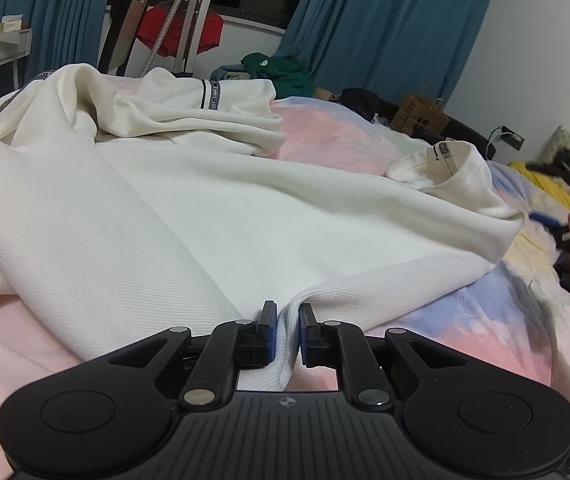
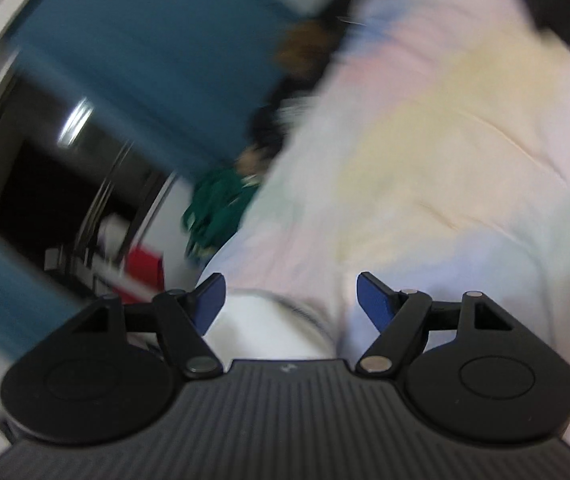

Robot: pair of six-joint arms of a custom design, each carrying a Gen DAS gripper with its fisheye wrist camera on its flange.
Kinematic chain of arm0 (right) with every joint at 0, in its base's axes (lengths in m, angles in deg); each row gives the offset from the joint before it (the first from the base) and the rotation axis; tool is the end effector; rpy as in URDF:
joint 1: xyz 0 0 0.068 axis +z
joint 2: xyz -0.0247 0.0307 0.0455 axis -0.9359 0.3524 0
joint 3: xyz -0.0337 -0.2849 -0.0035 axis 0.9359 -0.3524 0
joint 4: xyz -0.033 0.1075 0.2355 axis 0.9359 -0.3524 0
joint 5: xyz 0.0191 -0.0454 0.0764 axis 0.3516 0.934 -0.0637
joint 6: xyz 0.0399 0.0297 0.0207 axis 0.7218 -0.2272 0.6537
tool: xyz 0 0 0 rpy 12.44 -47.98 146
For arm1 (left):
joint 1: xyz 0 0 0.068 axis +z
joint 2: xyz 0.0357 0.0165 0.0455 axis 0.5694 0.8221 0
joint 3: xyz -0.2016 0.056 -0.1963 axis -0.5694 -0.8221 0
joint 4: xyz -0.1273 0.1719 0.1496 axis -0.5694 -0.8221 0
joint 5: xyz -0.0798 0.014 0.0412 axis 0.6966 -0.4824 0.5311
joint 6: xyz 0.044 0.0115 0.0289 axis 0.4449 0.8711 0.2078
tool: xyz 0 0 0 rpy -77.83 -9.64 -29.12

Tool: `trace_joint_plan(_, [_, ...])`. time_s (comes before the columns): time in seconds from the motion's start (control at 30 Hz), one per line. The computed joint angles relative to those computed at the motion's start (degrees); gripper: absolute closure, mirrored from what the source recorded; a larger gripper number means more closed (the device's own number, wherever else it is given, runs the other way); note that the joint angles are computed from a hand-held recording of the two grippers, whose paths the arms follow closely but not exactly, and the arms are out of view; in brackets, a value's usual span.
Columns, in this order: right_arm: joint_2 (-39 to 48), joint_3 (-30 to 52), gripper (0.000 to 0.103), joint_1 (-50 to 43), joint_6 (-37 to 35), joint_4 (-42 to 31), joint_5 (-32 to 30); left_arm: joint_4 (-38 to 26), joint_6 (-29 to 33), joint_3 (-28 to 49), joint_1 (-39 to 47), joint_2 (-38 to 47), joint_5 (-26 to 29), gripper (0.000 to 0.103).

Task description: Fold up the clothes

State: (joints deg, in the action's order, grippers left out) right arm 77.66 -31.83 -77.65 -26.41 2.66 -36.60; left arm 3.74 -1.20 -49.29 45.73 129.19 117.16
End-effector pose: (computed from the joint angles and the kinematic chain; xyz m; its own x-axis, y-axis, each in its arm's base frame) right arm 0.2476 -0.0438 0.1844 0.1011 0.8169 -0.5679 0.4754 0.4617 0.7488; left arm 0.2599 0.0267 0.1665 -0.6316 0.1614 -0.7584 0.5222 0.8115 -0.2622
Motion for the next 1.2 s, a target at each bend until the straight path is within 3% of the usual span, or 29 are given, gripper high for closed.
trace_joint_plan(0.23, [2.85,9.83,0.028,16.73,-35.29,-8.45,9.82,-0.1,-0.8,0.26,-0.34,-0.04,-0.55,0.091])
trace_joint_plan(0.4, [10.58,18.68,0.028,22.49,-47.91,-18.72,15.34,-0.54,-1.61,0.7,-0.7,0.17,-0.98,0.091])
trace_joint_plan(0.47, [16.5,23.94,0.029,25.42,-51.4,-25.02,23.8,-0.71,-1.77,0.79,-0.87,0.08,-1.24,0.091])
trace_joint_plan(0.53, [20.71,27.83,0.03,26.14,-53.71,-28.4,27.7,-0.83,-1.65,0.79,-1.04,-0.12,-1.56,0.091])
trace_joint_plan(0.6, [23.04,31.32,0.052,25.81,-51.4,-31.96,31.22,-0.96,-1.41,0.78,-1.17,-0.28,-1.84,0.09])
trace_joint_plan(0.63, [24.22,33.17,0.058,25.63,-50.03,-33.94,32.95,-0.96,-1.22,0.8,-1.23,-0.21,-2.04,0.09])
trace_joint_plan(0.7, [24.23,34.52,0.081,23.18,-44.82,-34.09,32.43,-0.98,-1.3,0.91,-1.29,0.02,-2.24,0.09])
trace_joint_plan(0.77, [22.19,32.47,0.088,20.63,-39.13,-30.75,32.62,-1.02,-1.3,0.98,-1.26,0.12,-2.22,0.09])
trace_joint_plan(0.87, [18.73,28.16,0.091,15.97,-29.0,-26.93,32.79,-1.03,-1.25,1.11,-1.3,0.36,-2.32,0.09])
trace_joint_plan(1.03, [17.14,23.14,0.091,6.09,-14.03,-26.92,31.19,-0.89,-1.75,1.55,-1.94,0.93,-2.86,0.09])
trace_joint_plan(1.13, [18.81,18.32,0.09,-3.17,-7.58,-24.98,17.72,-0.56,-2.0,1.6,-2.31,1.22,-3.31,0.09])
trace_joint_plan(1.2, [18.43,14.33,0.078,-8.8,-0.49,-20.92,8.59,-0.33,-2.17,1.62,-2.55,1.41,-3.65,0.09])
